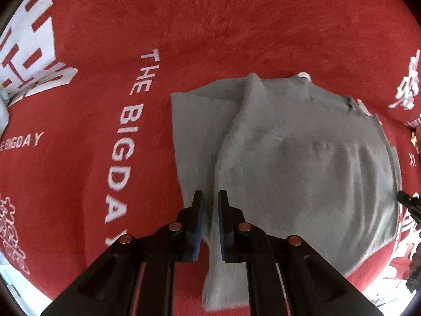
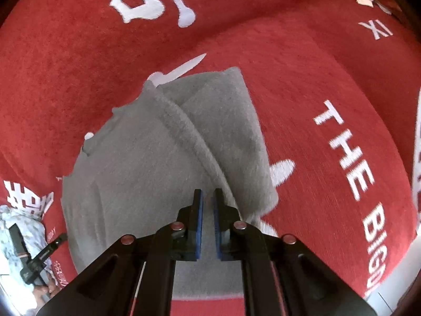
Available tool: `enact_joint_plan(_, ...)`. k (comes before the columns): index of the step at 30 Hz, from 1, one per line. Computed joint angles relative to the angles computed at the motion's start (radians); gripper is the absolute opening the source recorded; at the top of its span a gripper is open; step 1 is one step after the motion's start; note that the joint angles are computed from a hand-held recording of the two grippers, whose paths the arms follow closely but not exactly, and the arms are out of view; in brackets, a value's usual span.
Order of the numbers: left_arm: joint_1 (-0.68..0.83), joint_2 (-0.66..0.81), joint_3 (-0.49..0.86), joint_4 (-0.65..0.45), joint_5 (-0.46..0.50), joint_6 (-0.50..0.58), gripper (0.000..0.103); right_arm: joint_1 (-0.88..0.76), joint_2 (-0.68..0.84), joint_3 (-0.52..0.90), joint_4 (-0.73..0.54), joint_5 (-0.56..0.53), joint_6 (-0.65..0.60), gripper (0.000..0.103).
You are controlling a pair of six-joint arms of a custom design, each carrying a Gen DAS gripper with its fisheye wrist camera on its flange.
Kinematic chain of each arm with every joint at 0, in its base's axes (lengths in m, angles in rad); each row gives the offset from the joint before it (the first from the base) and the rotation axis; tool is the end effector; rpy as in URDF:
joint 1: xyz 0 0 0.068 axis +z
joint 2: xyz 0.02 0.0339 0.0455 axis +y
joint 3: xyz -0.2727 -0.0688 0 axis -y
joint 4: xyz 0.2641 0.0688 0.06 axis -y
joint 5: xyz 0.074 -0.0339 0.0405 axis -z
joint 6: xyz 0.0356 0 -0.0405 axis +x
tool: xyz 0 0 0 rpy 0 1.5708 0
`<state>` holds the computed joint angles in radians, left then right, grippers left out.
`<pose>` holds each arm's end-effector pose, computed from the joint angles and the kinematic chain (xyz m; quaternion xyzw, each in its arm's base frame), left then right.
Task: Fold small clothes
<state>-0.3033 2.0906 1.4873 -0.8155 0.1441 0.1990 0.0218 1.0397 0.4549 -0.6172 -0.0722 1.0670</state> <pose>0.4027 -0.1314 0.1418 0.2525 0.9620 -0.0756 0.0719 0.1746 0.0064 0.1507 0.4846 0.8546 0.1253 0.1384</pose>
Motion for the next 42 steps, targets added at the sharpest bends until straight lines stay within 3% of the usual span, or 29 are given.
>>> enact_joint_plan(3,0.0,-0.078,-0.052,-0.021,-0.01,0.017,0.011,0.088,0.004,0.044,-0.027,0.0,0.058,0.016)
enact_joint_plan(7,-0.021,-0.151,-0.101,-0.052,-0.023,0.005,0.011,0.223,0.032,0.112,-0.055,0.011,0.149,0.045)
enact_joint_plan(9,-0.017,-0.191,-0.121,-0.092,-0.021,0.009,0.012,0.301,0.058,0.154,-0.066,0.02,0.199,0.051)
enact_joint_plan(10,-0.016,-0.213,-0.135,-0.1,-0.023,0.009,0.038,0.335,0.077,0.176,-0.067,0.02,0.213,0.051)
enact_joint_plan(11,-0.015,-0.233,-0.15,-0.104,-0.023,0.007,0.093,0.364,0.097,0.197,-0.072,0.022,0.223,0.052)
enact_joint_plan(12,-0.014,-0.281,-0.186,-0.09,-0.04,-0.005,0.103,0.389,0.114,0.217,-0.078,0.024,0.231,0.053)
enact_joint_plan(14,-0.015,-0.349,-0.238,-0.054,-0.052,-0.002,0.102,0.442,0.15,0.262,-0.087,0.017,0.25,0.061)
enact_joint_plan(17,-0.013,-0.374,-0.247,-0.087,-0.06,0.0,0.102,0.5,0.197,0.314,-0.087,0.008,0.273,0.069)
enact_joint_plan(21,-0.001,-0.413,-0.258,-0.103,-0.102,-0.026,0.102,0.573,0.252,0.395,-0.116,0.011,0.298,0.073)
enact_joint_plan(22,0.003,-0.414,-0.251,-0.113,-0.121,-0.04,0.102,0.59,0.255,0.413,-0.132,0.017,0.304,0.083)
enact_joint_plan(27,0.049,-0.388,-0.214,-0.148,-0.14,-0.058,0.102,0.676,0.311,0.536,-0.221,0.075,0.302,0.084)
enact_joint_plan(29,0.059,-0.396,-0.213,-0.151,-0.14,-0.039,0.102,0.698,0.337,0.581,-0.249,0.092,0.287,0.103)
enact_joint_plan(32,0.088,-0.429,-0.219,-0.164,-0.084,0.018,0.102,0.72,0.364,0.624,-0.251,0.085,0.267,0.103)
enact_joint_plan(36,0.132,-0.461,-0.22,-0.181,-0.003,0.07,0.102,0.714,0.385,0.637,-0.211,-0.002,0.27,0.103)
enact_joint_plan(42,0.191,-0.471,-0.218,-0.222,0.136,0.154,0.102,0.737,0.382,0.629,-0.191,0.007,0.375,0.103)
